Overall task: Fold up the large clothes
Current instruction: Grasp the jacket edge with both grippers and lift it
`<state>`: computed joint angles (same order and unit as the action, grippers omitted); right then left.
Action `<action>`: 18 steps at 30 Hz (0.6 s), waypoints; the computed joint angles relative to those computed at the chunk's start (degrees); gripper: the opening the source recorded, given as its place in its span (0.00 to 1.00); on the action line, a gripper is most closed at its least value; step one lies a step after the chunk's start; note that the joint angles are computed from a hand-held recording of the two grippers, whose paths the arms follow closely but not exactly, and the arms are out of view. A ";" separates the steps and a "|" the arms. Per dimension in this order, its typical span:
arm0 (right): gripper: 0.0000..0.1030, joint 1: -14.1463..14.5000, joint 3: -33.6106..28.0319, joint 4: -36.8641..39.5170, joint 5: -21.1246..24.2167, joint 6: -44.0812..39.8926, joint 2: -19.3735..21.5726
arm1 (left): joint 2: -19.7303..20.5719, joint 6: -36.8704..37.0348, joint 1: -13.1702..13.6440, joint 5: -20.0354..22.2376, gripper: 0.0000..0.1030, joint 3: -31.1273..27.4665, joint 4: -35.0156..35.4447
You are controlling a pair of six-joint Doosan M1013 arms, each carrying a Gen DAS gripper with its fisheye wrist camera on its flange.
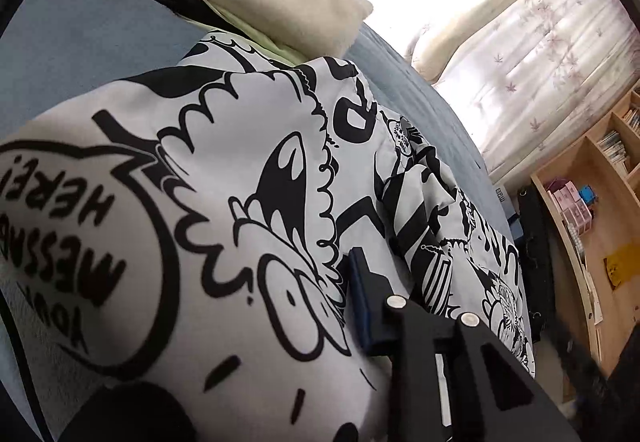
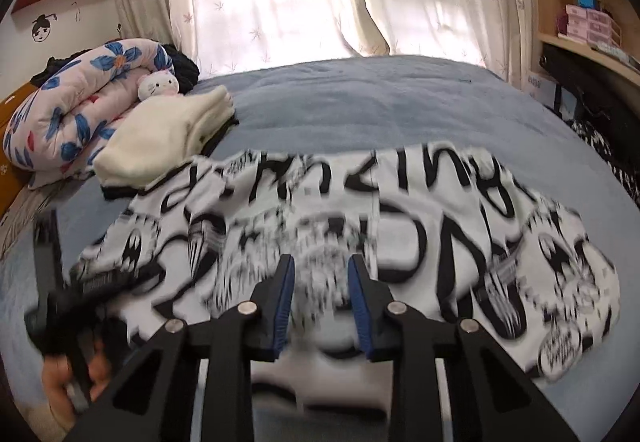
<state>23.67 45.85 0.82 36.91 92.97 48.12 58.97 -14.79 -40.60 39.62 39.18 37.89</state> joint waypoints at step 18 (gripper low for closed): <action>0.25 0.41 -6.93 -1.05 9.42 -1.36 6.37 | -0.54 -0.22 -0.35 1.39 0.25 1.04 0.63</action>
